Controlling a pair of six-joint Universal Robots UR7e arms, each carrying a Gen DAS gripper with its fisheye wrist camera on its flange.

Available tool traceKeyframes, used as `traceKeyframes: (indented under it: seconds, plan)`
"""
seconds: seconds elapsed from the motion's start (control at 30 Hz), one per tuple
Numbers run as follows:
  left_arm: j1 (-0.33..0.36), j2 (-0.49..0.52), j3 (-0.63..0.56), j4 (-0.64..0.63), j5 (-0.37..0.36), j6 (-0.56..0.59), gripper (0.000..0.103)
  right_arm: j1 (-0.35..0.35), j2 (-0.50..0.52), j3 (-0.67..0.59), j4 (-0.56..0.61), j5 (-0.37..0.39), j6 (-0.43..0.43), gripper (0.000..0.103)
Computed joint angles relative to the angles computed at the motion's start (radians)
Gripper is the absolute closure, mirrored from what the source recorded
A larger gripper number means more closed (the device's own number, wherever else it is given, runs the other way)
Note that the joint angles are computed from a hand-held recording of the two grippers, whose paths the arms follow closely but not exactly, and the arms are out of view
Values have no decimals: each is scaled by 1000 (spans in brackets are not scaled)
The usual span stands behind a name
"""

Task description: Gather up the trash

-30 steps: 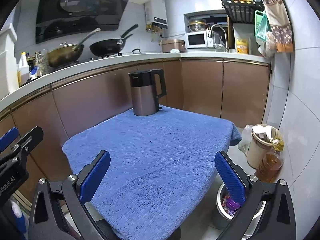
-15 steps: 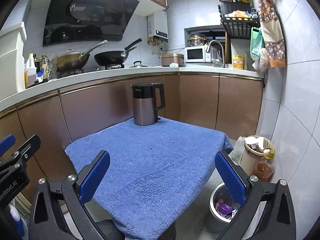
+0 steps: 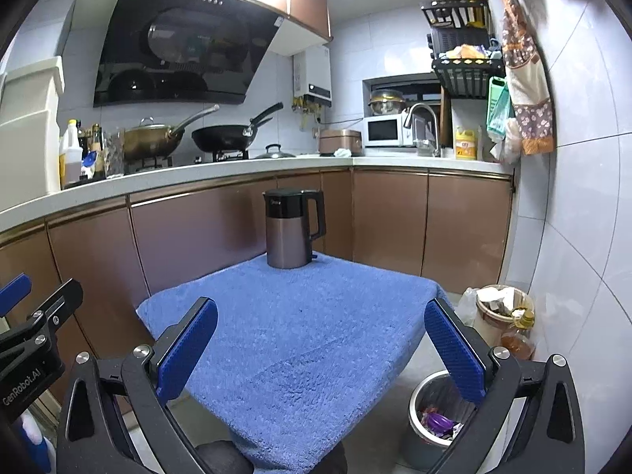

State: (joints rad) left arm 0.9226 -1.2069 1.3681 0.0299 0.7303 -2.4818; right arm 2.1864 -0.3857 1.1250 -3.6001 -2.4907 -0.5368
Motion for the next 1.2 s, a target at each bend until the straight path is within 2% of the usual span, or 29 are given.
traceKeyframes:
  seconds: [0.2,0.7,1.2]
  plan:
    - [-4,-6,3,-7,4,10,15,7,16,-25,-27,-10,-31,0]
    - [-7,0,13,-10,-6,21,15,3,5,-6,-81,-32,-42,0]
    - [16,25,-13,0,-6,7,15,-2,20,-27,-82,-45,-56,0]
